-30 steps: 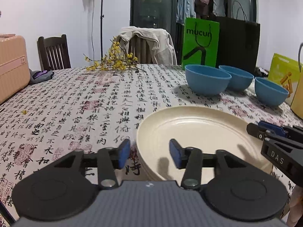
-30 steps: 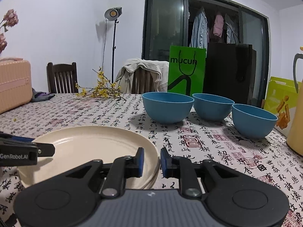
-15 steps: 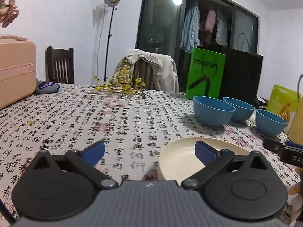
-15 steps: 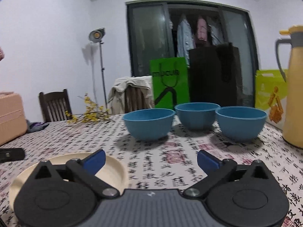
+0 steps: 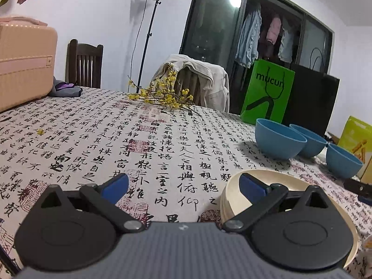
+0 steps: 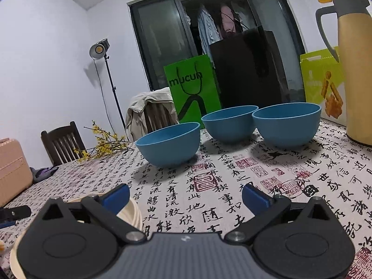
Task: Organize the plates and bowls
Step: 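Withdraw both grippers from the plate stack toward the blue bowls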
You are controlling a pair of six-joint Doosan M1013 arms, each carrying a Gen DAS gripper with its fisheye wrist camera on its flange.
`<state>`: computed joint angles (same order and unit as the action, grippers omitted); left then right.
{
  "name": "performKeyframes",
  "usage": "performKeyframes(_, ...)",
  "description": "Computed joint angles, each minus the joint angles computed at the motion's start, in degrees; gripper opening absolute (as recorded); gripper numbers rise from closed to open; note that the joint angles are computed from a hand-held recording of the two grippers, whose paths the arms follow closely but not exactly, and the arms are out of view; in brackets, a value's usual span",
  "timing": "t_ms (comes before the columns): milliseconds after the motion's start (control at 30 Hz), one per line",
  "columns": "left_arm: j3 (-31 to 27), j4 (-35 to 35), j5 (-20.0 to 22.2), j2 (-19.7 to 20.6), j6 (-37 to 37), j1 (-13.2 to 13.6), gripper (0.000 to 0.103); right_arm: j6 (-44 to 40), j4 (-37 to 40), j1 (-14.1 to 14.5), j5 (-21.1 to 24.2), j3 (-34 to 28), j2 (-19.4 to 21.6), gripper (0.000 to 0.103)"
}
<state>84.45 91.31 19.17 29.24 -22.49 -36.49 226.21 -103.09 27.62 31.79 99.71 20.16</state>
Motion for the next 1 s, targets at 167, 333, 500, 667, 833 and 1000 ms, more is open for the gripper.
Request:
performKeyframes(167, 0.0, -0.2, 0.3, 0.0, -0.9, 0.0, 0.103, 1.1, -1.4, 0.0, -0.2, 0.2, 0.0, 0.103)
performKeyframes(333, 0.1, 0.8, 0.6, 0.0, -2.0, 0.0, 0.103, 1.1, -1.4, 0.1, 0.1, 0.3, -0.1, 0.103)
performKeyframes(500, 0.0, -0.1, 0.9, 0.1, -1.2, -0.1, 0.103, 0.5, -0.8, 0.3, 0.3, 0.2, -0.1, 0.103)
performKeyframes(667, 0.1, 0.2, 1.0, 0.0, -1.6, -0.1, 0.103, 0.5, -0.6, 0.4, 1.0, 0.2, 0.0, 0.103)
performKeyframes(833, 0.0, -0.4, 1.1, 0.1, -1.2, -0.1, 0.103, -0.2, -0.1, 0.6, 1.4, 0.1, 0.0, 0.103)
performKeyframes(1000, 0.0, -0.5, 1.4, 0.1, -1.4, -0.2, 0.103, -0.2, 0.2, 0.6, 1.7, 0.1, 0.0, 0.103)
